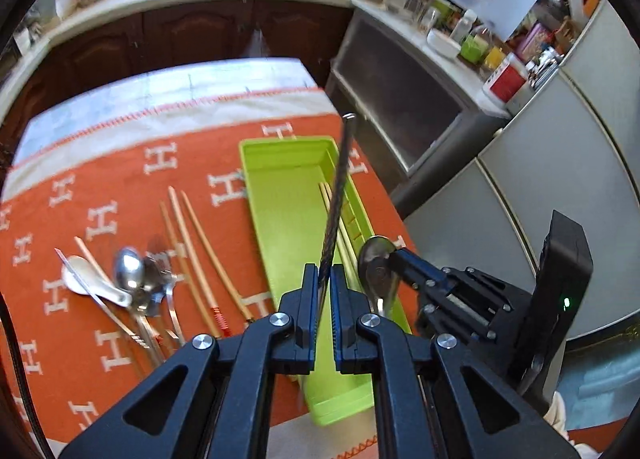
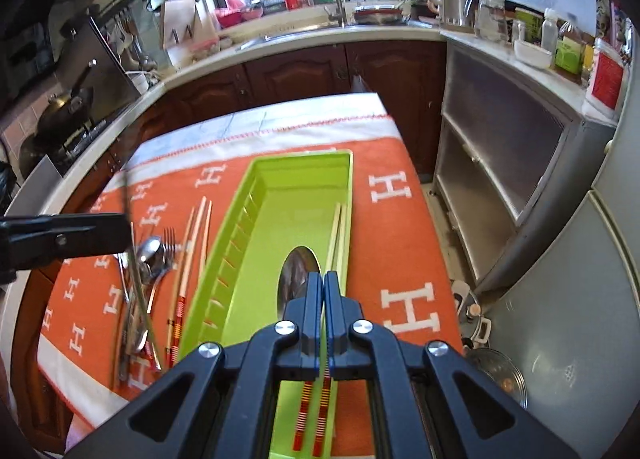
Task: Organize utensils
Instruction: 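Place the spoon and straw into the green tray with both tools and release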
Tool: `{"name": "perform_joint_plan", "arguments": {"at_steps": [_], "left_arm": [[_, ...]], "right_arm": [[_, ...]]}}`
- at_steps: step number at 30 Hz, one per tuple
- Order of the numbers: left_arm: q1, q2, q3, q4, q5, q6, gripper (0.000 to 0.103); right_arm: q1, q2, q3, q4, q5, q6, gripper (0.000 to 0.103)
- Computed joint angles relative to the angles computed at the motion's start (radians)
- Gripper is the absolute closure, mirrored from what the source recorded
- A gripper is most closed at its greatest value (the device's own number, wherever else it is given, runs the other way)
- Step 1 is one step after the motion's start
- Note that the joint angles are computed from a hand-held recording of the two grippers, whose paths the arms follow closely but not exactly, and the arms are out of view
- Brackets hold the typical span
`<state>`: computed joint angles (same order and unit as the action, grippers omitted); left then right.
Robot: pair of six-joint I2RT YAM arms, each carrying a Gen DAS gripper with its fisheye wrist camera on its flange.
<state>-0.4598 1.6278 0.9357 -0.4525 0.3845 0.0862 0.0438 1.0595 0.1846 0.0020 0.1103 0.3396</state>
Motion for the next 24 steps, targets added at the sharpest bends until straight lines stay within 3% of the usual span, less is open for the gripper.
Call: {"name": "perform_joint_plan", "arguments": {"at_steps": [5,10,17,24], "left_arm": [[-0.018,0.187,0.087,0.002,0.002,-0.051,0.1],[-0.034,0.288,0.118,0.038,-0.05,-0.058,0.1],[-0.034,0.225,0.053,0.11,-0.107,-0.068,0.088],[0.017,0.138,-0.003,0.118,-0.126,-0.034,0.087]], "right_arm": [[-0.059,0.11,-0.001,0.085,-0.075,0.0,0.095],[-0.039,0.072,-0.005,0.074,-0.063,-0.001,0.095],[-0.016,0.049,0.004,0.04,-0.065,0.018,0.095],[0.043,0.034,0.016,0.003,-0.046,0.056,0.095]]}}
